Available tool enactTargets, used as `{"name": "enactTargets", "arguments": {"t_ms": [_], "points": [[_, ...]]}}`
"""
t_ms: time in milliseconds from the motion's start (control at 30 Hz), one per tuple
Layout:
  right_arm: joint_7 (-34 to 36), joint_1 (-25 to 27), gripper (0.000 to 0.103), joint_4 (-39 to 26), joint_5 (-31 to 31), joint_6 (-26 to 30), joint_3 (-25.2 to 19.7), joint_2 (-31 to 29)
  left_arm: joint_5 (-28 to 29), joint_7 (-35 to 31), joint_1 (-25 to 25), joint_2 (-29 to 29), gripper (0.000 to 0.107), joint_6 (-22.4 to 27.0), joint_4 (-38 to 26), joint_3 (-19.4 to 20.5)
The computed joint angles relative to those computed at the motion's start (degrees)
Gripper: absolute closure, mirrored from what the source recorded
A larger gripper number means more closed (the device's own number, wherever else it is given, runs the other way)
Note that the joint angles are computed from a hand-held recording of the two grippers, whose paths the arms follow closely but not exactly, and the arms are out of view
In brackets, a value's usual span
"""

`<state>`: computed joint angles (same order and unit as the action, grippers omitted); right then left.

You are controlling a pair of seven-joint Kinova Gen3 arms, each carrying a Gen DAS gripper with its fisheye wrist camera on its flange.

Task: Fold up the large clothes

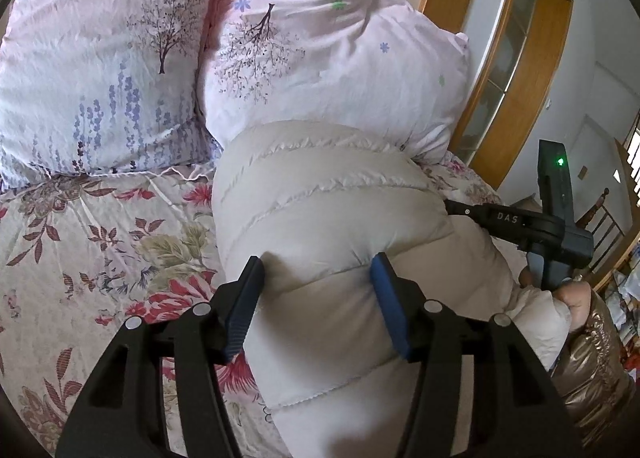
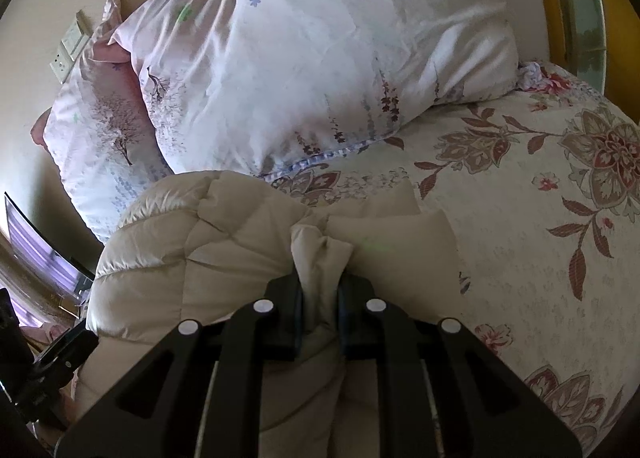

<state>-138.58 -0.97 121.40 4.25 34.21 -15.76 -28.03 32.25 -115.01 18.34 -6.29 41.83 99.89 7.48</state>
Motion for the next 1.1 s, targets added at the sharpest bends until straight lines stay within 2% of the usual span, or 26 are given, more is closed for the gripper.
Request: {"name": "enactTargets", "arguments": {"t_ms": [333,633,800,833,900,967,1033,1100], "points": [[-2.1,1.4,0.09,0.3,1.0,1.0,-0.9,0.8,1.4,-1.8,-0.2,1.9,0.048,0.7,-0.7,0.2],[-3.7,0.5,0.09,0.3,1.4,1.9,0.2,2.6,5.4,-5.0,-1.8,5.0,0.044,4.0,-2.4,0.2],[-2.8,-1.6,0.088,1.2,-0.5,1.4,3.6,2.4,5.5,-5.3,-2.5,7.1,0.044,5.6,-3.7,1.2],[-2.2,-2.1,0.083,1.1,-1.1,1.9,4.5,1.9,5.7,-5.3,-2.8,7.4,0.044,6.1,-4.0,1.3],[-1.3,-2.1,0.067,0.5,-2.0,4.2,5.8,-0.3,6.5,-5.8,-3.3,7.7,0.044,7.0,-4.2,1.3],[0.6,-3.6,0.048,0.7,-4.6,4.9,9.4,-4.0,6.7,-6.0,-3.7,7.9,0.044,7.4,-4.3,1.4],[3.7,-6.2,0.042,1.4,-7.8,4.6,13.5,-6.9,7.1,-6.2,-4.0,8.0,0.044,7.7,-4.3,1.5],[6.4,-7.8,0.041,1.3,-10.1,5.6,14.9,-8.7,7.1,-6.2,-4.1,8.0,0.044,7.7,-4.3,1.6]]}}
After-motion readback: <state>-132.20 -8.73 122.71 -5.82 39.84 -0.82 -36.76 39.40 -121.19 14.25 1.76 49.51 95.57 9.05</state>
